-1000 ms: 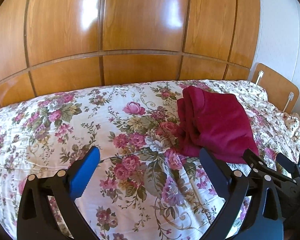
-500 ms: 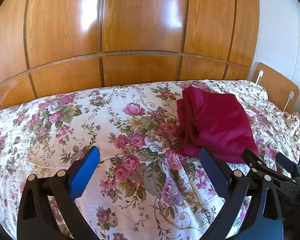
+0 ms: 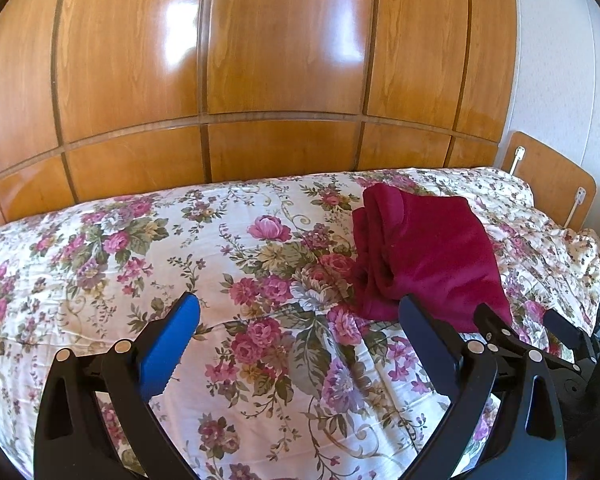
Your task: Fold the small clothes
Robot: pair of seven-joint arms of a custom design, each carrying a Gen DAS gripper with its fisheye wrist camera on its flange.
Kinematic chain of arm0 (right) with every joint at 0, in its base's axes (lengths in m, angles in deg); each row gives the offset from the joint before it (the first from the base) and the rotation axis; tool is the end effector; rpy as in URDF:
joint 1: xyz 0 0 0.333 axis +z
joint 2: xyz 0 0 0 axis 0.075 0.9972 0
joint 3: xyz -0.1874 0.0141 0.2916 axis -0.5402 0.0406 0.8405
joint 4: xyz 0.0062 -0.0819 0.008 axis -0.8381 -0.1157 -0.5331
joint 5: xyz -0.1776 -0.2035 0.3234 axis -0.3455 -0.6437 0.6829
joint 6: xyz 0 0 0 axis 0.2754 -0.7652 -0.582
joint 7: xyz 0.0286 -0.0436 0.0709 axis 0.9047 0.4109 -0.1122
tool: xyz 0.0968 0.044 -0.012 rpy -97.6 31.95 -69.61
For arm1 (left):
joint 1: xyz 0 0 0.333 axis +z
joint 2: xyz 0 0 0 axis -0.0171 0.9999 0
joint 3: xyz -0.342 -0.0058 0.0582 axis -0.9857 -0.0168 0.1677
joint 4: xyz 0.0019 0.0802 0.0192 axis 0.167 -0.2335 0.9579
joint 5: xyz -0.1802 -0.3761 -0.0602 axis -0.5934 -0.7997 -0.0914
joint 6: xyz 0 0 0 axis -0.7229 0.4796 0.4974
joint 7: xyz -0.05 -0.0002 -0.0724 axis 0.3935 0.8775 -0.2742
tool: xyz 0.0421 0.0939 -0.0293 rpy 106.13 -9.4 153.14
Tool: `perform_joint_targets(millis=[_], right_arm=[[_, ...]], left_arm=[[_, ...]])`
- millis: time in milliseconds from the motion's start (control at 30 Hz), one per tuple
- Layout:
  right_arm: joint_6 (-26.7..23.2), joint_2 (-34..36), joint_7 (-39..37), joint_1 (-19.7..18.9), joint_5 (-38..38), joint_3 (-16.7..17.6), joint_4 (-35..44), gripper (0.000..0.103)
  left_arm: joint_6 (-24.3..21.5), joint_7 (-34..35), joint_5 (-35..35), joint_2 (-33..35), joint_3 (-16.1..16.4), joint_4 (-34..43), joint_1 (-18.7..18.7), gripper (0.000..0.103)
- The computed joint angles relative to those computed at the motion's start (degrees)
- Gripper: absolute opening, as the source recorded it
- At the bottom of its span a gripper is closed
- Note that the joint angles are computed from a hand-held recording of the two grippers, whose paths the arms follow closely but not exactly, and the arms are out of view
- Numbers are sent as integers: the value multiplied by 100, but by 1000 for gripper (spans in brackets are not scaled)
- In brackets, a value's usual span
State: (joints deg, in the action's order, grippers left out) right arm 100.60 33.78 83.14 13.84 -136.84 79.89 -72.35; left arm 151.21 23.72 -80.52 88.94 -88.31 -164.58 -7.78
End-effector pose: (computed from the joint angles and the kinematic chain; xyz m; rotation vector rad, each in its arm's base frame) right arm 0.6121 0.1234 0.5220 -1.2652 2.1023 -0.9474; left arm 0.6410 -0.2024 0.5535 -1.4406 1.8983 -1.0918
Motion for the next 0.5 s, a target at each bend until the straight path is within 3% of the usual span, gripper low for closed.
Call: perform_joint_targets(millis=[233,333,433,500], right_arm=[[7,29,-72,1,73,-7,10,101],[22,45,-112,0,116,-19,8,101],[23,62,-120,1,126,-31,16,101],[24,70,-103,-2,107,-43,24,101]], left_arm=[[77,-77,44,15,-1,-4,0,99],[100,-322,390,38,197,-4,-148,99],[-33,-77,142,78,-10,45,28,99],[-158,-336,371,115,176,99,-117,99]])
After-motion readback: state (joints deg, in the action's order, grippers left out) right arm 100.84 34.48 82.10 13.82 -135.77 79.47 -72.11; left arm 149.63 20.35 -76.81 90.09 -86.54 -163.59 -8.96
